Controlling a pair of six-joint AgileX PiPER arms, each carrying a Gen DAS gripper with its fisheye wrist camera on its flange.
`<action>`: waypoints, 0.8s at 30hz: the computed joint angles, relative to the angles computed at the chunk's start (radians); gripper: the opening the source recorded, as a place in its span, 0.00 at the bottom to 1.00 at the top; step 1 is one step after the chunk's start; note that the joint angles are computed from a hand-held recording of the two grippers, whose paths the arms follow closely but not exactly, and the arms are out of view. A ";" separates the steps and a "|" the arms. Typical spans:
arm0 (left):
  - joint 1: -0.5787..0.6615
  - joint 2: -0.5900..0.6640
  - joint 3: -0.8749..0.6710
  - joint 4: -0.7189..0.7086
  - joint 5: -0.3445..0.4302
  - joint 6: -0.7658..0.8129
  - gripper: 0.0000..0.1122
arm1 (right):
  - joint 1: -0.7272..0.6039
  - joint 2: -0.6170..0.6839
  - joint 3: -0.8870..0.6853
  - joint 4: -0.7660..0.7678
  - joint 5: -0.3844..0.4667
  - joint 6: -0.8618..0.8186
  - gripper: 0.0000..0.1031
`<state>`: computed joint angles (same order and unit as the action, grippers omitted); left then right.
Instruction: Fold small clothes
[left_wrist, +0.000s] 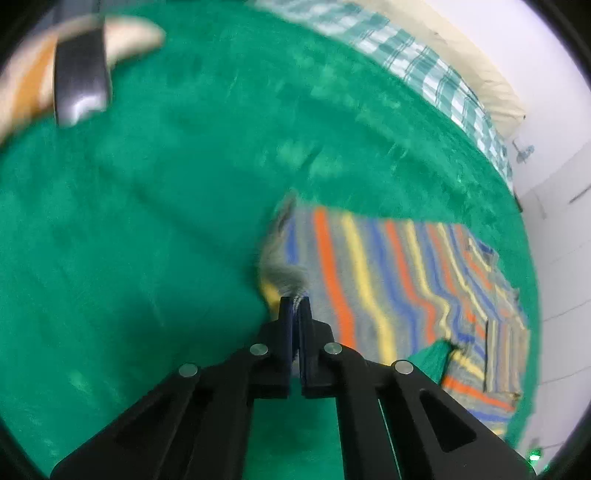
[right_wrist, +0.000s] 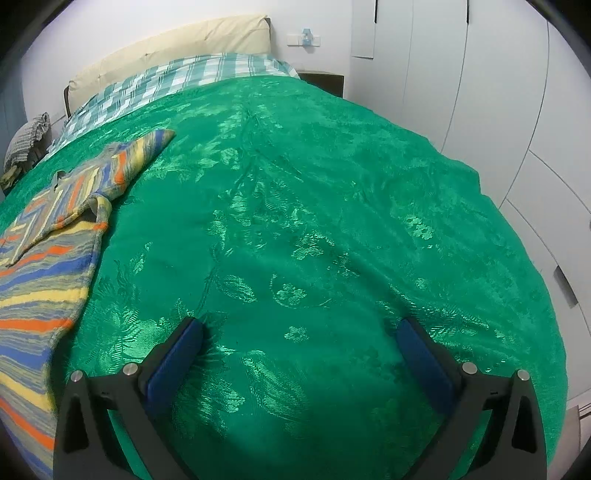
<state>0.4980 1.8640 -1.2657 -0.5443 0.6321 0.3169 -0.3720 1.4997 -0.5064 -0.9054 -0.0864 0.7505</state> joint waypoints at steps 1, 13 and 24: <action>-0.021 -0.031 -0.007 0.024 -0.002 -0.013 0.01 | 0.000 0.000 0.000 -0.005 0.000 0.004 1.00; -0.739 -0.030 -0.355 0.459 -0.002 -0.366 0.05 | 0.001 -0.003 0.000 0.003 0.004 -0.004 1.00; -1.002 -0.174 0.192 0.502 -0.239 -0.560 0.72 | -0.006 0.000 -0.003 -0.083 -0.002 0.082 1.00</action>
